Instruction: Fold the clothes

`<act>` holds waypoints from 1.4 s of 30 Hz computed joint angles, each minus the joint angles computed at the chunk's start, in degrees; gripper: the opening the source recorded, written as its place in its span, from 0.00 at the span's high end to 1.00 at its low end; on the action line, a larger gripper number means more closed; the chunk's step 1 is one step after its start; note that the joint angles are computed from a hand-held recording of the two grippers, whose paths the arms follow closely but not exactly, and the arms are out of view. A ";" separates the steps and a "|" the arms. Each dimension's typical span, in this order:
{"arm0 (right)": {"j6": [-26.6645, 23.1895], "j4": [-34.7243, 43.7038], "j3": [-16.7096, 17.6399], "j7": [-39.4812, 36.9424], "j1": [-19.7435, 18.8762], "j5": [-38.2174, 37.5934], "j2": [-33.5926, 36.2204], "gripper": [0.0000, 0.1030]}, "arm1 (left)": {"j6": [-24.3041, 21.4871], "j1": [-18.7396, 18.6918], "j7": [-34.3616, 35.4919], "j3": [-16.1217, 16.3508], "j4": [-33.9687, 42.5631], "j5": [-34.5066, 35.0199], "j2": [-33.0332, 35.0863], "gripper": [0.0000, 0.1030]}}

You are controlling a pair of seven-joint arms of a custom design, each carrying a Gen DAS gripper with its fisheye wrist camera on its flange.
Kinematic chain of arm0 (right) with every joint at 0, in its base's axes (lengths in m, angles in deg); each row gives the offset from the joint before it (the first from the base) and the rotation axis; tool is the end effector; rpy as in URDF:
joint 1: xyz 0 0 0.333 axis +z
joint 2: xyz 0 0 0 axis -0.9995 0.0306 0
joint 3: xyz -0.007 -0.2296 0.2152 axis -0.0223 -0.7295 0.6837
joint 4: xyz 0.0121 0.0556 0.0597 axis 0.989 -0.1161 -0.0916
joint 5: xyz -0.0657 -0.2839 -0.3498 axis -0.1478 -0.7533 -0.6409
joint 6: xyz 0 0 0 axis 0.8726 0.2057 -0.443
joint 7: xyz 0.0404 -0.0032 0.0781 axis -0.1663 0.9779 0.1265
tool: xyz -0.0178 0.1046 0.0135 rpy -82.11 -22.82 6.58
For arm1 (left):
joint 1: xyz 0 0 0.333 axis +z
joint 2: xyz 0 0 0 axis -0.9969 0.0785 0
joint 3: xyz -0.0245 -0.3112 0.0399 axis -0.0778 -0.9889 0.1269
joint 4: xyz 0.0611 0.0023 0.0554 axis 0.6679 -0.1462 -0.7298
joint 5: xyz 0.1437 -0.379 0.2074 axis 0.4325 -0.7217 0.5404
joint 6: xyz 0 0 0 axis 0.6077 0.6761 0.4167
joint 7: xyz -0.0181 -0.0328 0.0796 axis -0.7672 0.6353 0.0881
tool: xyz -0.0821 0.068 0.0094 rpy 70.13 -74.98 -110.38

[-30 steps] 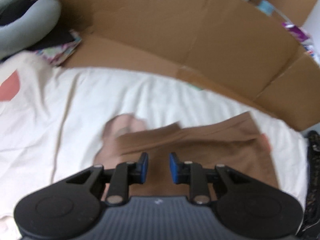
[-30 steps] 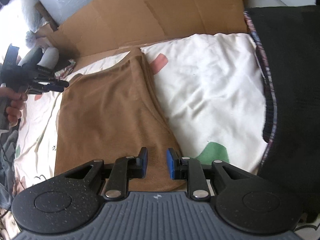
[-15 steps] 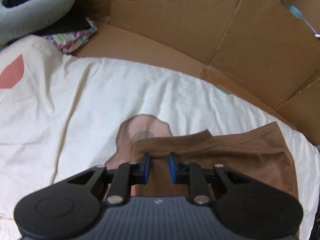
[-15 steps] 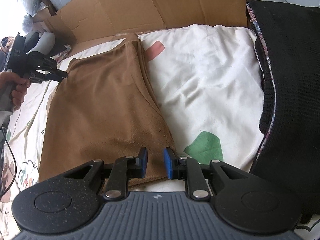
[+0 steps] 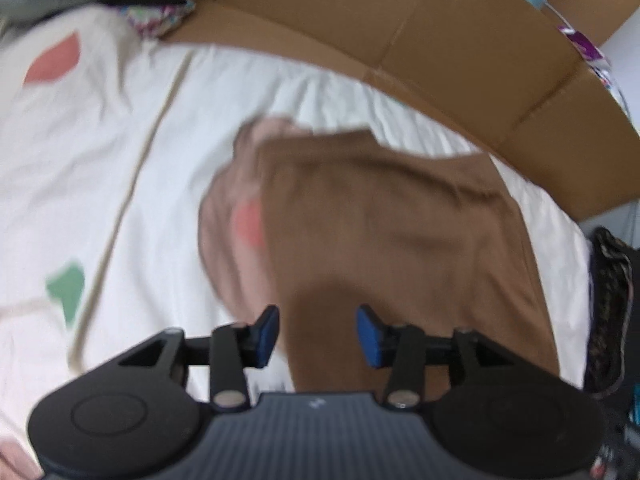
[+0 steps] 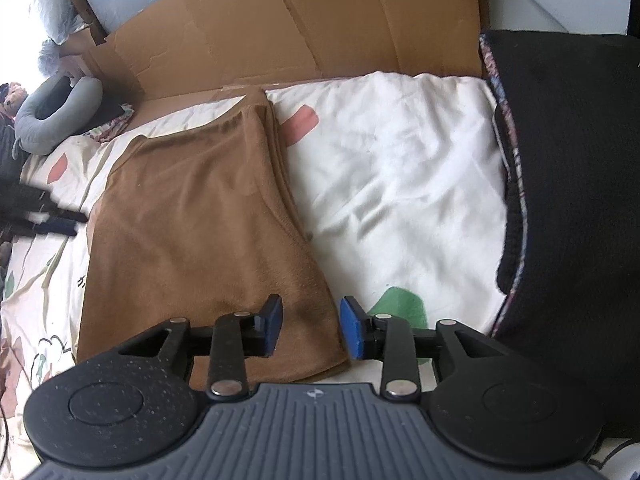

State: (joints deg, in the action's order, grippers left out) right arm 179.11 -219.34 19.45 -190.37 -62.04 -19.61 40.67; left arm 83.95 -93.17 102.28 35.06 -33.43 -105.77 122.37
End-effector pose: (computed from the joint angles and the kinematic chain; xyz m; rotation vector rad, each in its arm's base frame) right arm 0.4320 0.3447 0.3435 -0.9769 2.4137 -0.5274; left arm 0.7745 -0.2497 0.3353 1.4611 -2.5883 0.6229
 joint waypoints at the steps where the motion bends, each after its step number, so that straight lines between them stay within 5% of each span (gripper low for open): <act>1: -0.22 -0.10 -0.06 -0.55 0.04 0.38 -0.23 0.61 | -0.12 0.81 0.29 -0.28 -2.36 -0.88 -1.54 0.55; 11: 0.02 0.03 -0.38 -4.57 -0.14 3.28 0.49 0.61 | 0.56 6.55 3.12 -1.43 -19.17 -13.03 -11.15 0.54; 27: 2.79 -0.12 -1.31 -8.33 0.19 6.64 2.74 0.60 | -9.21 9.11 3.98 -0.67 -24.16 -20.91 -12.06 0.58; 33: 4.73 -0.32 -1.69 -7.01 -0.02 5.90 3.41 0.60 | -9.91 9.56 3.85 -0.20 -25.26 -22.54 -11.83 0.83; 36: 6.66 -0.69 -1.93 -7.40 -0.22 5.29 3.36 0.78 | -10.61 10.11 3.54 -0.06 -25.44 -23.25 -12.14 0.92; 42: 5.82 0.14 -1.72 -8.85 0.09 6.38 3.19 0.93 | -12.70 10.81 5.55 0.13 -24.83 -23.60 -13.78 0.94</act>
State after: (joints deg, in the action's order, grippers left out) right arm 184.93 -219.19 17.73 -199.21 -61.95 -13.24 43.87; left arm 71.25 -82.36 107.83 35.18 -58.26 -129.37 108.59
